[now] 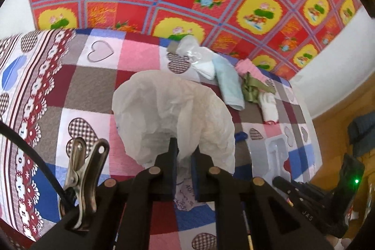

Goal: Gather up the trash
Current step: 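Lift and carry the bag and tray with both tools to the red bucket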

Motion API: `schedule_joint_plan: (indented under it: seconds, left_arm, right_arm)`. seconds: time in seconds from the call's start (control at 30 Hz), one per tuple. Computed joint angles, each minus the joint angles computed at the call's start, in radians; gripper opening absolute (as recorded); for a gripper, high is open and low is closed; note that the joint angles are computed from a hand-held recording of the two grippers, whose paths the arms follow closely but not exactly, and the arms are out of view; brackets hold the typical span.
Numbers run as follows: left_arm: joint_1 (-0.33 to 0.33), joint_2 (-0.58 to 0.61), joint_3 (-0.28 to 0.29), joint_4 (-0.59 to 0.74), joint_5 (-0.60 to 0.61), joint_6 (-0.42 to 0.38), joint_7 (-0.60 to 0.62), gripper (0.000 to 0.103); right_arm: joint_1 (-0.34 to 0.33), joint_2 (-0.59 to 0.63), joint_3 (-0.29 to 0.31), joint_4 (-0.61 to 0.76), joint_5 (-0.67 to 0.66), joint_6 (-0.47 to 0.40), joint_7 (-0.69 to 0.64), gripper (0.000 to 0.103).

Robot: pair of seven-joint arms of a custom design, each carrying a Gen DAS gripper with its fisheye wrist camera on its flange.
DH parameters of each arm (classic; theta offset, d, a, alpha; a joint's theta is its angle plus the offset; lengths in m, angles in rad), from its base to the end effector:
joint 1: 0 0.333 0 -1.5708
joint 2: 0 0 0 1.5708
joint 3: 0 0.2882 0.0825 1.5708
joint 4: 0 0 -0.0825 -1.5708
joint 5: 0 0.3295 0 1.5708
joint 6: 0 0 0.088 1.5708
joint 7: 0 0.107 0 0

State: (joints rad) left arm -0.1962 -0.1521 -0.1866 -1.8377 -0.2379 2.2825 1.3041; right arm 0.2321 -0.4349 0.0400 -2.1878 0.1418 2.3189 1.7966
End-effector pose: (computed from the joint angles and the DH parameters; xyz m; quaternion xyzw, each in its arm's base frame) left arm 0.4668 -0.2019 0.6346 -0.6656 0.6805 -0.3033 0.0445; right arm 0.4071 0.1195 0.6074 -0.6716 0.6843 -0.0954 0.2676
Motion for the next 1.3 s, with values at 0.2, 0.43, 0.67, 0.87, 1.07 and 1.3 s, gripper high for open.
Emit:
schedule_joint_plan:
  seconds: [0.2,0.43,0.67,0.87,1.07,1.3]
  left_arm:
    - [-0.018,-0.012,-0.005,0.014,-0.019,-0.011,0.051,0.01]
    - [-0.041,-0.021,-0.016,0.032,-0.025,-0.034,0.096,0.01]
    - [-0.069,-0.034,-0.028,0.04,-0.044,-0.043,0.142,0.01]
    - [-0.095,-0.027,-0.042,0.067,-0.05,-0.061,0.17,0.01]
    - [-0.126,-0.015,-0.061,0.09,-0.058,-0.061,0.202,0.01]
    - [-0.171,0.04,-0.094,0.153,-0.066,-0.078,0.232,0.01]
  right_arm:
    - [-0.012,-0.066,0.019,-0.049,-0.019,0.01,0.064,0.011]
    - [-0.022,-0.162,0.032,-0.118,-0.042,0.018,0.14,0.011]
    - [-0.038,-0.267,0.045,-0.191,-0.067,0.01,0.217,0.011]
    - [-0.055,-0.357,0.051,-0.241,-0.088,-0.023,0.275,0.011]
    - [-0.085,-0.454,0.052,-0.291,-0.114,-0.062,0.327,0.011]
    - [-0.13,-0.6,0.045,-0.36,-0.138,-0.146,0.387,0.011]
